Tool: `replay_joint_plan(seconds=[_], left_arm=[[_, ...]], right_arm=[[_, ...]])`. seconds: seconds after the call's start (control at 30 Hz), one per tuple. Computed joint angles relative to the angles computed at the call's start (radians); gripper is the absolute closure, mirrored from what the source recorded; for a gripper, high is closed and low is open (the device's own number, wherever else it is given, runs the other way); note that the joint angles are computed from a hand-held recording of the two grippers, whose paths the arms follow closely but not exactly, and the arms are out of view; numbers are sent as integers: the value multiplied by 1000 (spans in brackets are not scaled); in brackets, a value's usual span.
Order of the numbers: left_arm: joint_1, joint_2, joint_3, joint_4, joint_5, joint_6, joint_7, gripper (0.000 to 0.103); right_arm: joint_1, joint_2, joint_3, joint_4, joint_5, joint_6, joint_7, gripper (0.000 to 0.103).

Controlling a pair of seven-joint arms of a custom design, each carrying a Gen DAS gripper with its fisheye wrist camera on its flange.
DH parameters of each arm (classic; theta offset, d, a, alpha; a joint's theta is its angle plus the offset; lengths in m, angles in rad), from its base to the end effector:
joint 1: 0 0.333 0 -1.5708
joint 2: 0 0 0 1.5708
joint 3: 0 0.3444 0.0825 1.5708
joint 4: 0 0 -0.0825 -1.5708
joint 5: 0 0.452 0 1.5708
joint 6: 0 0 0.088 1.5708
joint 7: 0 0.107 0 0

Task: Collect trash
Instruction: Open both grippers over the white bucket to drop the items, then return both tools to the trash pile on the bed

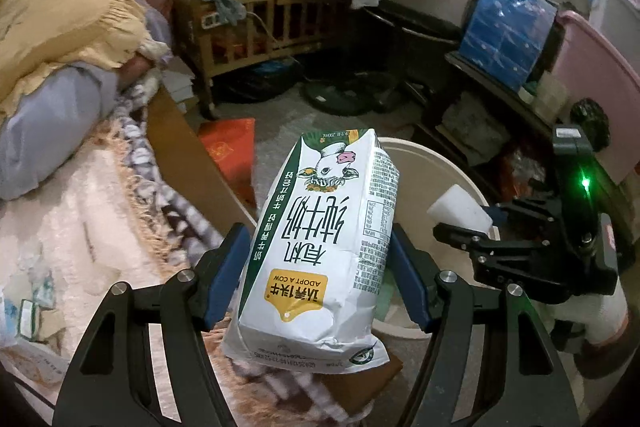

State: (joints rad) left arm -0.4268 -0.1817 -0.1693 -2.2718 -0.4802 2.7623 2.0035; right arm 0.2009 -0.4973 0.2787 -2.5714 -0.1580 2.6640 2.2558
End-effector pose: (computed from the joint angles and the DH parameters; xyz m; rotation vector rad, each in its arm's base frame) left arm 0.4937 -0.3156 0.4999 -1.2286 2.4784 -0.9958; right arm 0.4214 0.2288 0.4793 -1.7655 1.9116 -0.4775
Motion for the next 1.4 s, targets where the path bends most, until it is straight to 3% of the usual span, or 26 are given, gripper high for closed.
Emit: replay_joint_plan(seconds=[0.27, 0.47, 0.67, 0.73, 0.97, 1.4], left_arm=[[-7, 56, -23, 61, -52, -53, 48, 35], [3, 82, -33, 94, -202, -107, 135, 34], [37, 94, -42, 116, -326, -181, 193, 34], [49, 85, -48, 106, -300, -181, 177, 34], [68, 23, -42, 28, -121, -95, 67, 34], [48, -119, 67, -133, 43, 63, -24, 34]], right_arm=[[-10, -17, 1, -17, -1, 12, 7, 64], [-20, -22, 5, -23, -2, 1, 20, 62], [-25, -21, 7, -38, 1, -4, 61, 49], [-11, -22, -4, -45, 16, 2, 58, 40], [15, 7, -6, -25, 41, 19, 39, 40], [68, 132, 38, 127, -15, 50, 30, 39]])
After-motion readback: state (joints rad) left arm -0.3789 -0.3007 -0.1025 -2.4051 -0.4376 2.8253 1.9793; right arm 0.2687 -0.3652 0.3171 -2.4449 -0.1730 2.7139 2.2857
